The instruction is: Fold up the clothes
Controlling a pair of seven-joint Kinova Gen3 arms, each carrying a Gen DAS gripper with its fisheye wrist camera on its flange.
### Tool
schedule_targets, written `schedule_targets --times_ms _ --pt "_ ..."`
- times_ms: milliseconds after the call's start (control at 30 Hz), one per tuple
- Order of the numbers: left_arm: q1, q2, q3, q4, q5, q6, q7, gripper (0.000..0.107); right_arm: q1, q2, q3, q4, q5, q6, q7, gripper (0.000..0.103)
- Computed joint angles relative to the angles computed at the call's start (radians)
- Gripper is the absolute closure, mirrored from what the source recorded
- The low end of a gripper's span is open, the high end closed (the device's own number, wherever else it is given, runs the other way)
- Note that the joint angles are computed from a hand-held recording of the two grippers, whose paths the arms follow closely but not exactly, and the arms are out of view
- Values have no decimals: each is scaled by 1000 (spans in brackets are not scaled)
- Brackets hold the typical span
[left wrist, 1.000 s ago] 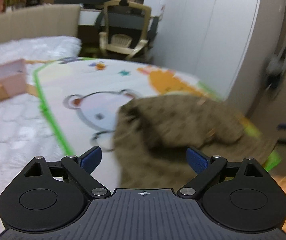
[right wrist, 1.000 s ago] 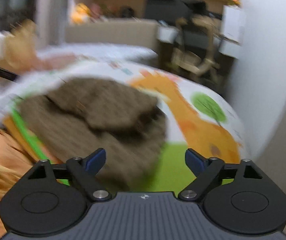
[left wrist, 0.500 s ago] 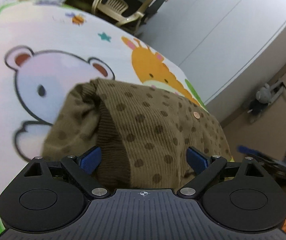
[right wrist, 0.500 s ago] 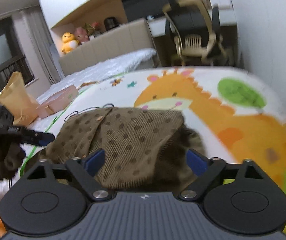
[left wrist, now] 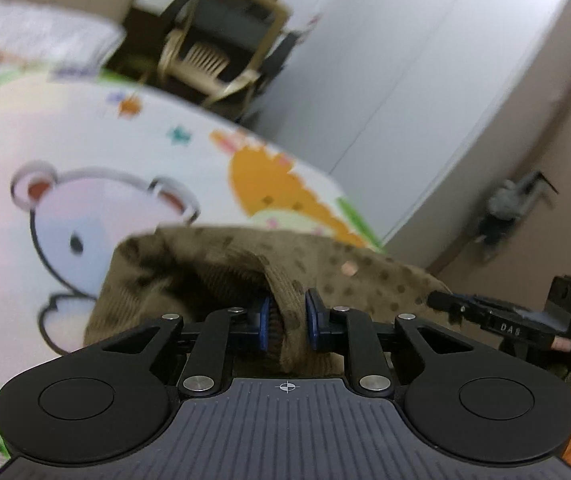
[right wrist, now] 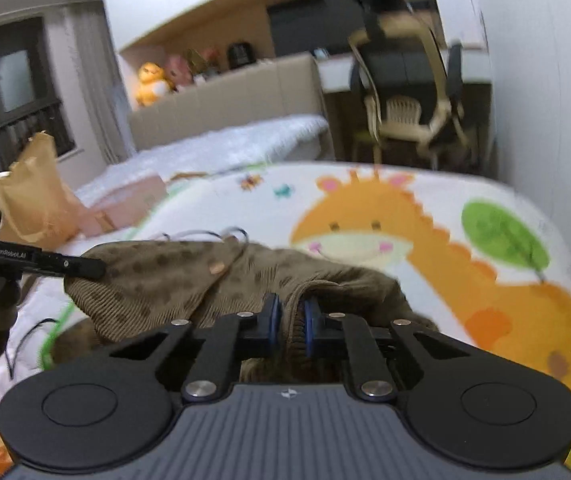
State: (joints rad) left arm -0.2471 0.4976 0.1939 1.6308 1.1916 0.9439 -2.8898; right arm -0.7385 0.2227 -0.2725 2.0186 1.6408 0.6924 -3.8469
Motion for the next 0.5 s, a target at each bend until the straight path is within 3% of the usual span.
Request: schedule_targets --times_ms 100,300,433,500 --pt "-22 -53 -7 51 -33 18 -48 87 -30 -42 -22 19 -81 13 74 91" --pt "16 -25 -64 64 -188 29 85 85 -51 -20 -8 49 -283 -69 129 91" --pt "-13 -4 -39 43 -204 30 105 70 -72 -39 22 92 -257 -71 38 88" --pt "-41 -5 -17 31 -167 43 59 51 -75 -54 18 94 -227 -35 38 73"
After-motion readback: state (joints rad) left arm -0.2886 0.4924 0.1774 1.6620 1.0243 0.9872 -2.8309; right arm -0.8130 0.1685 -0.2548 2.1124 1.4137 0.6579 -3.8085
